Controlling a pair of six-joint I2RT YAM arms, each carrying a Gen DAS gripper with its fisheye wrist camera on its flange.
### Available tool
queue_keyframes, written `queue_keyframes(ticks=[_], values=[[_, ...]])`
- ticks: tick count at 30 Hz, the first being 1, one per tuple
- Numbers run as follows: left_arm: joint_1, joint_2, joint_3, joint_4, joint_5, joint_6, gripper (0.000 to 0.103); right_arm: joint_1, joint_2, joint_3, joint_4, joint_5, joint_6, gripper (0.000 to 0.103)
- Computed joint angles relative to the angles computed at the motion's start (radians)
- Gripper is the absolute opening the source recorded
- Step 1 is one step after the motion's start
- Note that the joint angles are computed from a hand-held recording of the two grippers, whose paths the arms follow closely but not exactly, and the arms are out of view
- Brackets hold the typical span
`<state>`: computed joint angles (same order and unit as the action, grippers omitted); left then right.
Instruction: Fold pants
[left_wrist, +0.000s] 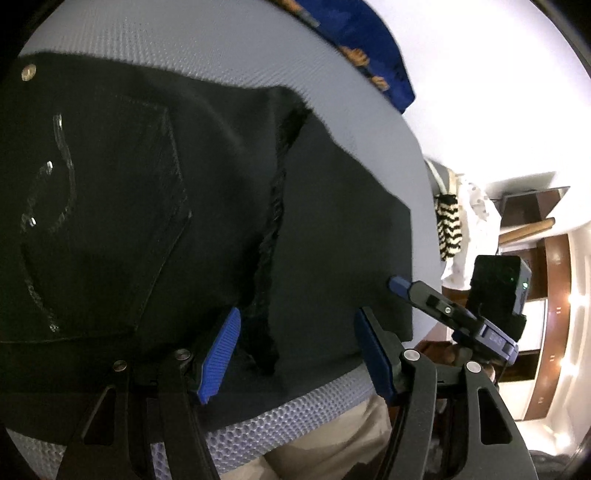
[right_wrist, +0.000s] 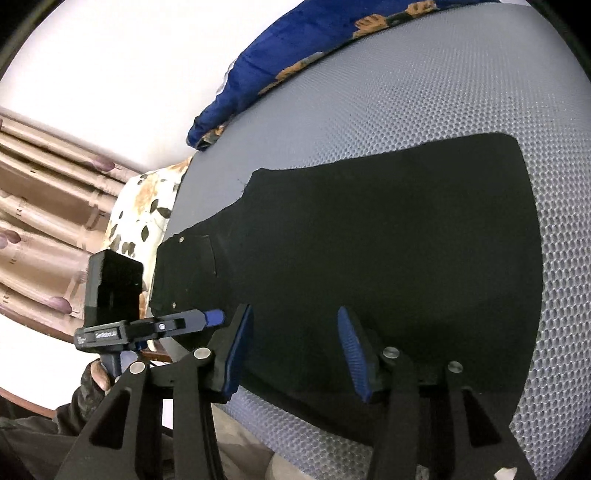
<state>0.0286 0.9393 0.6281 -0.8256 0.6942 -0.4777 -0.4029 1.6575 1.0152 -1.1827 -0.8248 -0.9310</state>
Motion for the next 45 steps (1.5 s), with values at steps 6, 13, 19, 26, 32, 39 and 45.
queue_keyframes(ticks=[6,13,19,26,32,39,45], values=[[-0.032,0.059,0.005,0.073,0.003,-0.036,0.064,-0.007,0.026,0.003,0.014,-0.019,0.016,0.046],[-0.105,0.151,-0.012,0.180,0.101,-0.080,0.041,-0.039,0.067,0.023,0.012,-0.034,0.033,0.046],[-0.118,0.127,-0.074,0.249,0.087,-0.143,0.010,-0.030,0.066,0.020,0.032,-0.028,0.056,0.046],[-0.211,-0.058,-0.073,0.156,-0.047,-0.132,0.009,-0.043,0.051,0.017,0.045,-0.003,0.053,0.046],[-0.204,-0.029,-0.113,0.190,-0.063,-0.135,0.012,-0.026,0.053,-0.012,0.127,0.031,0.099,0.044],[-0.363,-0.047,0.041,0.038,-0.465,-0.057,0.027,0.006,-0.106,-0.078,0.344,0.110,0.220,0.046],[-0.389,0.016,0.084,0.194,-0.548,0.008,0.030,0.110,-0.193,-0.139,0.629,0.297,0.330,0.044]])
